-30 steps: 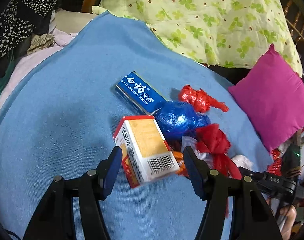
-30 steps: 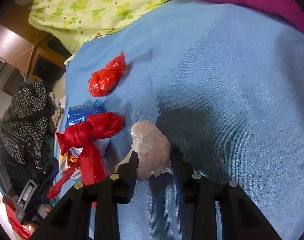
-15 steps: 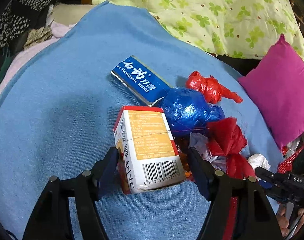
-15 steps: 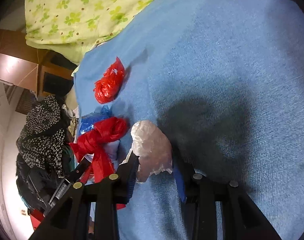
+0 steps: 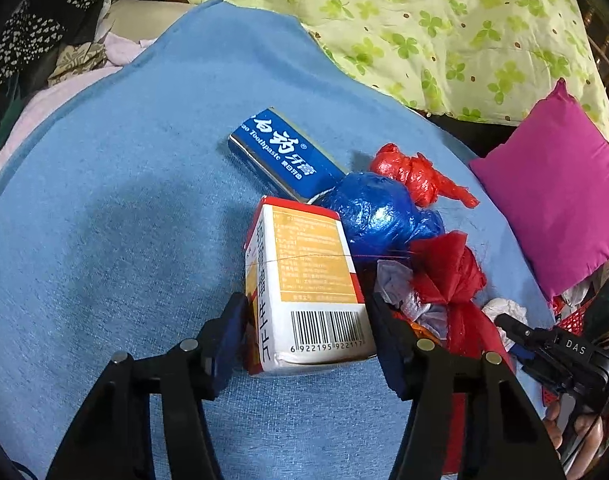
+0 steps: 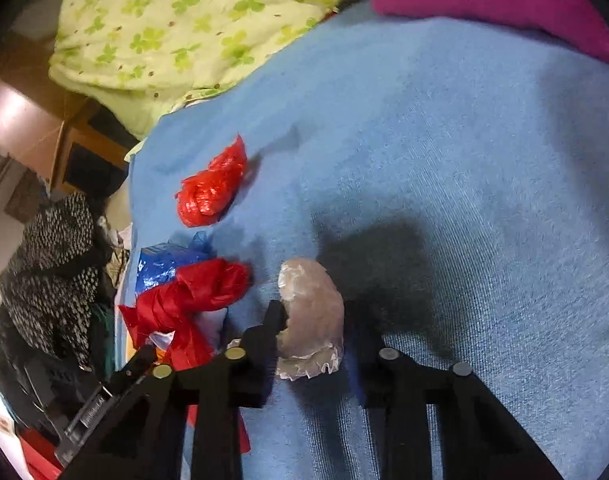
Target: Collect trash
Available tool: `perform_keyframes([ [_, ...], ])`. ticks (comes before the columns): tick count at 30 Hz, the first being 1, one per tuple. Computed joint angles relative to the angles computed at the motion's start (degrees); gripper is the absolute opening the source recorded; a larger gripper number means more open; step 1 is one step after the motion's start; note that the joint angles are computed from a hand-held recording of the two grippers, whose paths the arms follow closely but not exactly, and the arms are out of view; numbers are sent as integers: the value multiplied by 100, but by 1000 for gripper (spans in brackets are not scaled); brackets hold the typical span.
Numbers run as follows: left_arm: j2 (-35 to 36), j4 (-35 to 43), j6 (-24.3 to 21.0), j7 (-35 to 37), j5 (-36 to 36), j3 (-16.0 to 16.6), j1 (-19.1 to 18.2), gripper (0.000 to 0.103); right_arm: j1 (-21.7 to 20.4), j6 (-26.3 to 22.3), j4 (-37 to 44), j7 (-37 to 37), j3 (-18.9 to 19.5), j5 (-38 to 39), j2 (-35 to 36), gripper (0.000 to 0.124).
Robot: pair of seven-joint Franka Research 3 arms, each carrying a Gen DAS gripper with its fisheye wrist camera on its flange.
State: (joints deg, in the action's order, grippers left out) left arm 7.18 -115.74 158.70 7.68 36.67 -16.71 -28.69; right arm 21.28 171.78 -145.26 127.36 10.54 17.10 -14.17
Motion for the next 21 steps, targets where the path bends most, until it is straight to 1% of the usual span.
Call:
perform_keyframes([
  [2, -57, -34, -1, -45, 56, 14, -1, 61, -413, 24, -60, 374, 375, -568, -138, 29],
  [4, -147, -102, 45, -183, 161, 28, 7, 61, -737, 92, -132, 665, 667, -1053, -328, 29],
  [6, -263, -158, 69, -464, 432, 40, 2, 61, -1002, 227, -231, 891, 913, -1399, -526, 29],
  [7, -316, -159, 5, -618, 627, 35, -6, 61, -1214, 314, -281, 1012, 1107, -1613, -663, 29],
  [11, -532, -136, -386, -1163, 1403, -77, -10, 61, -1484, 398, -364, 1106, 1396, -1881, -967, 29],
  [14, -642, -69, -828, -1338, 1843, -220, -34, 61, -1575, 457, -404, 1140, 1513, -1931, -1109, 29],
  [19, -728, 61, -1215, -1305, 2153, -398, -93, 61, -1645, 555, -518, 1099, 1602, -1874, -1335, 29],
  [21, -754, 92, -1229, -1291, 2222, -437, -118, 61, -1599, 602, -571, 1038, 1567, -1810, -1397, 29],
])
